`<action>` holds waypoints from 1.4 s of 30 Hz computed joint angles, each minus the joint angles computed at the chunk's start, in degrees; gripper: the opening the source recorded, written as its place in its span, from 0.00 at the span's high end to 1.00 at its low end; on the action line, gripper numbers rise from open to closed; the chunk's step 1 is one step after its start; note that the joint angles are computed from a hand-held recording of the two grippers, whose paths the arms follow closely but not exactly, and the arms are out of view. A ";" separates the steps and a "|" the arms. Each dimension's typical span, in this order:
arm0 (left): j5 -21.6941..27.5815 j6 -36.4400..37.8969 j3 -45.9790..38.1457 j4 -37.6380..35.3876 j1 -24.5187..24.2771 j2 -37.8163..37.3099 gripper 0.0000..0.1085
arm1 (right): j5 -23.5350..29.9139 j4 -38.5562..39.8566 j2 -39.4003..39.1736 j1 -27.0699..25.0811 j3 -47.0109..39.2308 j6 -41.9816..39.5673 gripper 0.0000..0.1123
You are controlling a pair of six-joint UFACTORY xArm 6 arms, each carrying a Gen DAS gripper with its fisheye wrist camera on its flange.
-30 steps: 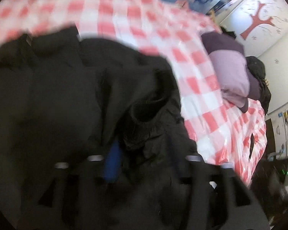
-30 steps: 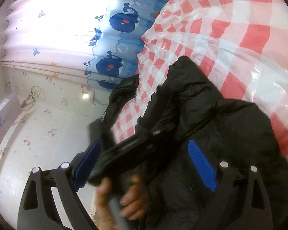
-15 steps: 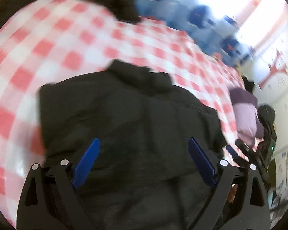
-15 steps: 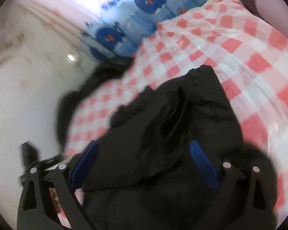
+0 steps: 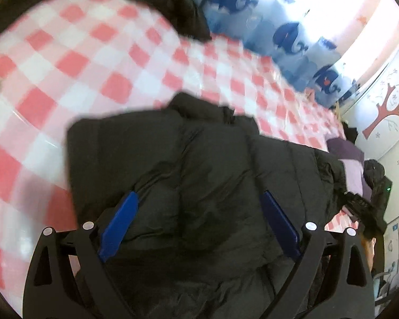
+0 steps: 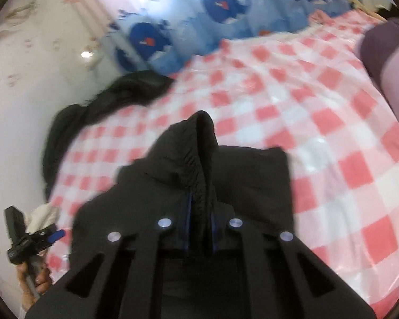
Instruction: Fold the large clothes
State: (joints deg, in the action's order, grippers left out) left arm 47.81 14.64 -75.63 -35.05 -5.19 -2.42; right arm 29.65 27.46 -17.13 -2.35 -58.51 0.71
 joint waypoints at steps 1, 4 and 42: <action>-0.15 -1.51 -0.23 1.65 -0.53 1.47 0.17 | 1.32 -1.36 0.93 -0.80 0.57 0.60 0.89; 1.41 -5.08 -1.27 5.52 -1.45 5.37 0.17 | 6.61 -3.63 4.31 -2.04 1.23 1.09 0.88; 45.31 15.99 30.75 3.12 38.54 -40.22 0.13 | 64.50 17.32 -46.45 -34.19 29.34 -17.68 0.21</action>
